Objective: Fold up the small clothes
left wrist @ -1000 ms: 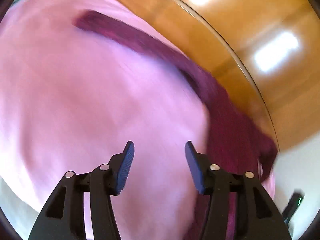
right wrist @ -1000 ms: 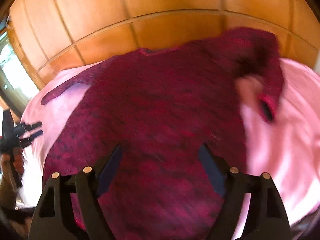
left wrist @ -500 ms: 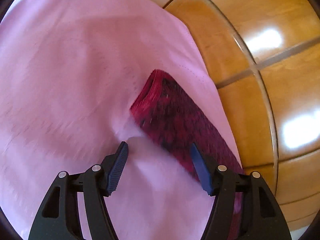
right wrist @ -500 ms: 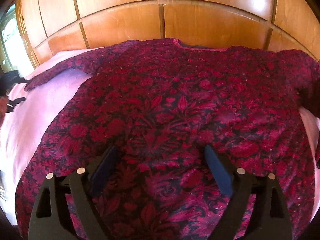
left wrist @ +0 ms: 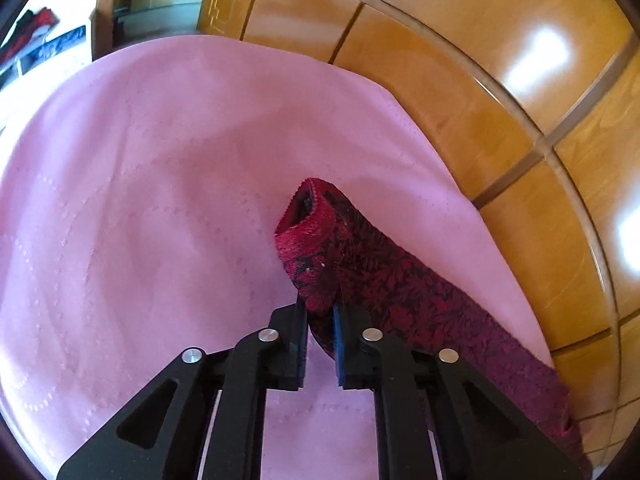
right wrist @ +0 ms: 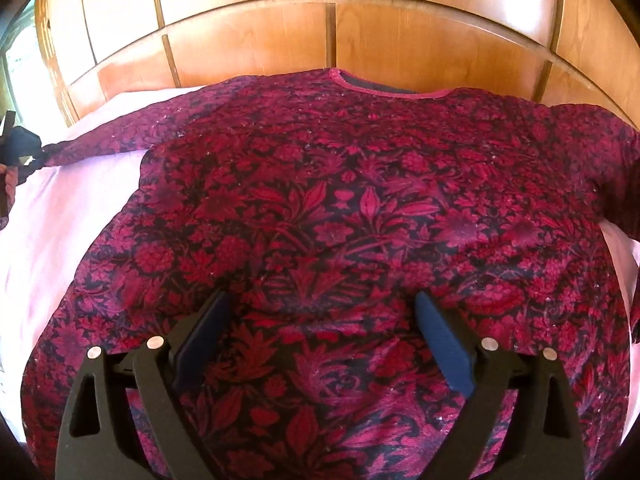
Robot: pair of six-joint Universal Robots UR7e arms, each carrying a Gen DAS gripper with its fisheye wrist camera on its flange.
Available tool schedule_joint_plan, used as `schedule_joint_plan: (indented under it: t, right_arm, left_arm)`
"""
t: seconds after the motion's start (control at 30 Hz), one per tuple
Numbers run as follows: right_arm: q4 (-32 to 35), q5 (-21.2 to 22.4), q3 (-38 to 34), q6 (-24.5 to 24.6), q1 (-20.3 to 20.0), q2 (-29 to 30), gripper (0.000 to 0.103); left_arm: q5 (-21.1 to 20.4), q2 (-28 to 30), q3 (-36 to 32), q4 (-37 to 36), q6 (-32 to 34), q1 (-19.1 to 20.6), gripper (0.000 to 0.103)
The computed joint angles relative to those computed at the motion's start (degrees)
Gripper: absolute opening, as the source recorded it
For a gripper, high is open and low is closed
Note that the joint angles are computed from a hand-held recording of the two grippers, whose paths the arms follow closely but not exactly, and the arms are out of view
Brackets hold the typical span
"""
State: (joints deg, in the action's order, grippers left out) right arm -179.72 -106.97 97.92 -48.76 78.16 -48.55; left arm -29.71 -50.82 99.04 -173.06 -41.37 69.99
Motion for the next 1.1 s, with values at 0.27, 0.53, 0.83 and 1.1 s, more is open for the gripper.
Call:
schedule_joint_plan:
  t: [0.27, 0.53, 0.83, 1.1]
  right_arm:
    - [1.2, 0.8, 0.1, 1.0, -0.1, -0.8, 0.093]
    - [-17.6, -0.9, 0.0, 6.1, -1.5, -5.3, 0.091]
    - [-17.4, -16.7, -17.2, 10.9, -5.5, 0.7, 0.09]
    - [-7.3, -13.9, -15.7, 13.9, -6.8, -3.6, 0.014]
  left_arm:
    - [1.5, 5.3, 1.3, -12.4, 7.5, -9.0, 0.045]
    - [-12.5, 17.6, -1.7, -10.3, 21.4, -19.4, 0.045]
    - [-17.8, 25.9, -7.1, -1.9, 25.6, -23.5, 0.045]
    - [-15.9, 27.7, -9.9, 1.0, 25.5, -20.7, 0.045]
